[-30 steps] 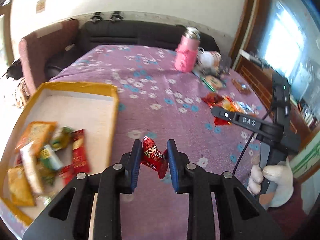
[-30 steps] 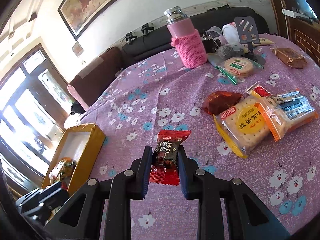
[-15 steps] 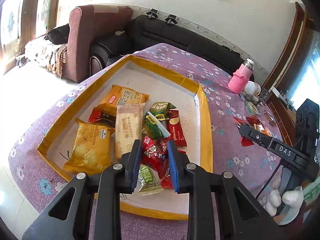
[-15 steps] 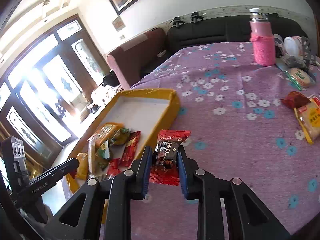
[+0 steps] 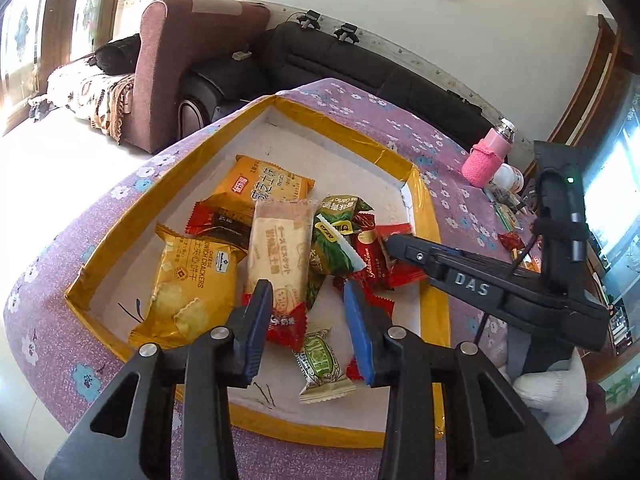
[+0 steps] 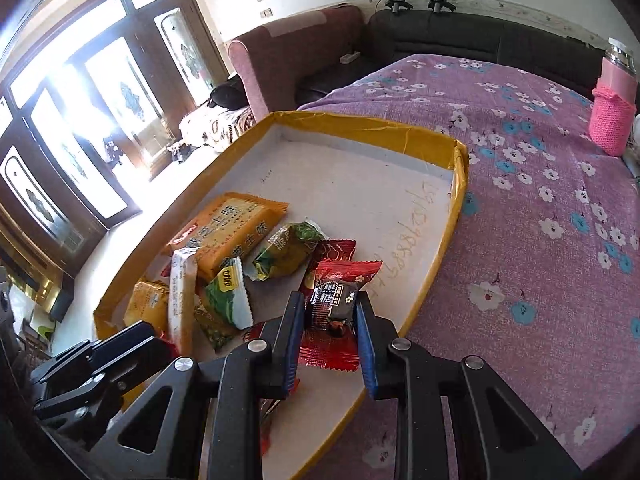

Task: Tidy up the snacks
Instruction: 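Carry both candies over the tray and open both tools, then move both tools back over the remaining snacks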

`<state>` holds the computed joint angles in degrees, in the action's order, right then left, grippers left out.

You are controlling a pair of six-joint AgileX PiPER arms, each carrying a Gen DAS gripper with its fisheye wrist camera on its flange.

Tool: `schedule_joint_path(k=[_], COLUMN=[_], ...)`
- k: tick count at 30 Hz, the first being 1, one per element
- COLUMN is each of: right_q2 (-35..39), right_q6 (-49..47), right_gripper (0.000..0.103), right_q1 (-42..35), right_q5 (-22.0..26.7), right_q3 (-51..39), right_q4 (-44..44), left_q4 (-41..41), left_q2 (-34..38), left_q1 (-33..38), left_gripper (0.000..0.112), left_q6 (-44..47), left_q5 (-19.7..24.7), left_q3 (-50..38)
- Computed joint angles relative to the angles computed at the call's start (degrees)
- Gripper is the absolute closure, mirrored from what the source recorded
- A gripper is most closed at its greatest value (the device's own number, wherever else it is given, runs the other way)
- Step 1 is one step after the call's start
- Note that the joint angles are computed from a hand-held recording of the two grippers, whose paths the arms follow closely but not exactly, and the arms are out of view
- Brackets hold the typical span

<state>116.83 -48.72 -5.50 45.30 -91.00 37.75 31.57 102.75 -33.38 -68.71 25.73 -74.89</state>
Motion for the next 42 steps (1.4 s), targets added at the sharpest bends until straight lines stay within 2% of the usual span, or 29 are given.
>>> schedule_joint_path(k=[3, 5, 8, 10, 12, 14, 17, 20, 25, 28, 33, 42], right_q2=[0.1, -0.9, -3.9, -6.8, -9.5, -12.5, -15.7, -18.1, -20.5, -21.1, -21.8, -21.9], right_q6=[1.2, 0.0, -3.3, -6.8, -10.3, -14.0, -18.6, -22.8, -28.5, -30.0, -31.9, -32.9], right_gripper=[0.077, 0.071, 0.068, 0.065, 0.059, 0.053, 0.05, 0.048, 0.045, 0.045, 0.044, 0.042], right_q1=[0.3, -0.2, -1.7, -3.4, -5.6, -8.1, -11.9, -15.3, -19.1, -20.3, -22.0, -23.3], right_q5=[-0.7, -0.8, -1.3, -1.1, -0.2, 0.6, 2.1, 2.8, 3.4, 3.9, 5.2, 6.1], right_q3=[-0.3, 0.6, 3.1, 5.7, 8.2, 11.4, 15.2, 19.4, 25.0, 26.6, 27.7, 28.0], right_q4=[-0.7, 0.7, 3.8, 6.8, 10.0, 13.0, 16.1, 18.6, 20.9, 20.8, 21.8, 22.3], left_q4=[2.0, 3.9, 6.6, 10.0, 13.1, 15.9, 17.7, 18.3, 20.0, 20.3, 19.7, 18.0], left_q2=[-1.3, -2.2, -3.0, -2.9, -2.6, -2.0, -0.8, -0.4, 3.3, 4.9, 6.5, 7.9], left_q1=[-0.4, -0.8, -1.8, -3.4, -5.2, -7.2, -9.4, -10.8, -15.0, -16.8, -18.3, -19.5], left_gripper=[0.066, 0.061, 0.059, 0.054, 0.039, 0.035, 0.029, 0.029, 0.029, 0.029, 0.029, 0.029], left_q6=[-1.7, -3.7, -6.0, -9.0, -12.1, -14.8, -15.9, -15.9, -14.4, -13.0, -10.6, -8.1], left_q5=[-0.3, -0.1, 2.2, 5.6, 10.0, 15.2, 21.0, 21.9, 29.5, 32.2, 34.0, 33.9], left_q3=[0.7, 1.1, 0.6, -0.6, -2.1, -4.0, -6.7, -7.6, -13.5, -16.5, -19.5, -22.0])
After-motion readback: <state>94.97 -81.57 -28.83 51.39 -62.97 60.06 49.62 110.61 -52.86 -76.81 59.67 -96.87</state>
